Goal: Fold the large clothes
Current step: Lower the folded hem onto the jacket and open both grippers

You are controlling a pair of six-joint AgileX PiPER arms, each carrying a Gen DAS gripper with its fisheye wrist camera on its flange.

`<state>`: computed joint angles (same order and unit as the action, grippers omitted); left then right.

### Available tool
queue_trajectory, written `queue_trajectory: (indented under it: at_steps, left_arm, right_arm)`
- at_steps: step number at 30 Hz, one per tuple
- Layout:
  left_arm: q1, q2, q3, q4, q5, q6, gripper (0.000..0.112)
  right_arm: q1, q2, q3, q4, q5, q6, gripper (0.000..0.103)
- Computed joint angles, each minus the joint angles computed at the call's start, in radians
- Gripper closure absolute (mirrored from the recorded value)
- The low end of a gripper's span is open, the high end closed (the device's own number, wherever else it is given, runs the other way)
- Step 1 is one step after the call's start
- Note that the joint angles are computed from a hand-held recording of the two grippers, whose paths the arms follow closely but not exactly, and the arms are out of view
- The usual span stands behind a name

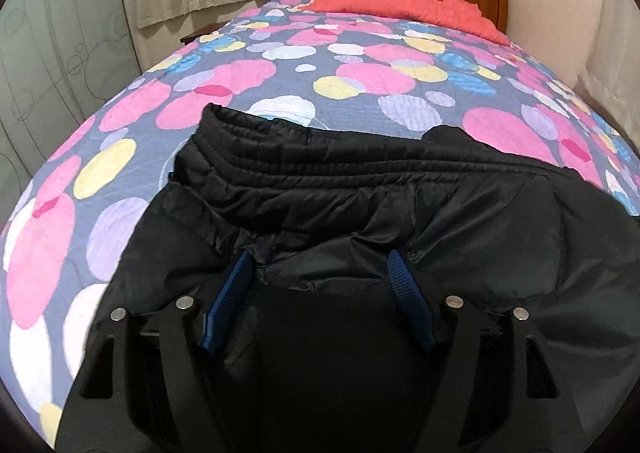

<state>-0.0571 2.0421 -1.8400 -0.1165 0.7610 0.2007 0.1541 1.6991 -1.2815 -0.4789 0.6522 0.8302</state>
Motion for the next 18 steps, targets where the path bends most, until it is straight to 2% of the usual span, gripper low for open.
queue_trajectory:
  at_steps: [1, 4, 6, 7, 10, 15, 18]
  left_arm:
    - [0.012, -0.023, 0.003, -0.03, 0.022, 0.007, 0.045]
    - [0.045, -0.117, 0.064, -0.19, 0.002, 0.077, 0.045]
    - [0.026, -0.136, 0.059, -0.237, 0.016, 0.105, 0.045]
    - [0.0, -0.131, 0.042, -0.246, 0.039, 0.121, 0.045]
    - [-0.082, -0.1, 0.025, -0.163, 0.042, 0.078, 0.045]
    - [-0.168, -0.012, 0.002, 0.028, 0.034, -0.069, 0.044]
    - [-0.209, -0.011, 0.059, 0.154, -0.035, -0.146, 0.044]
  right_arm:
    - [0.008, -0.01, -0.007, 0.002, 0.017, 0.006, 0.039]
    - [0.046, -0.089, 0.005, -0.042, 0.002, 0.092, 0.039]
    - [0.09, -0.083, -0.045, -0.039, 0.011, 0.094, 0.039]
    - [0.109, -0.051, -0.098, 0.004, 0.026, 0.044, 0.039]
    - [0.16, 0.057, -0.214, 0.004, 0.089, 0.005, 0.047]
    - [0.174, 0.159, -0.258, 0.004, 0.116, 0.012, 0.048]
    - [0.18, 0.182, -0.237, -0.039, 0.096, 0.048, 0.048]
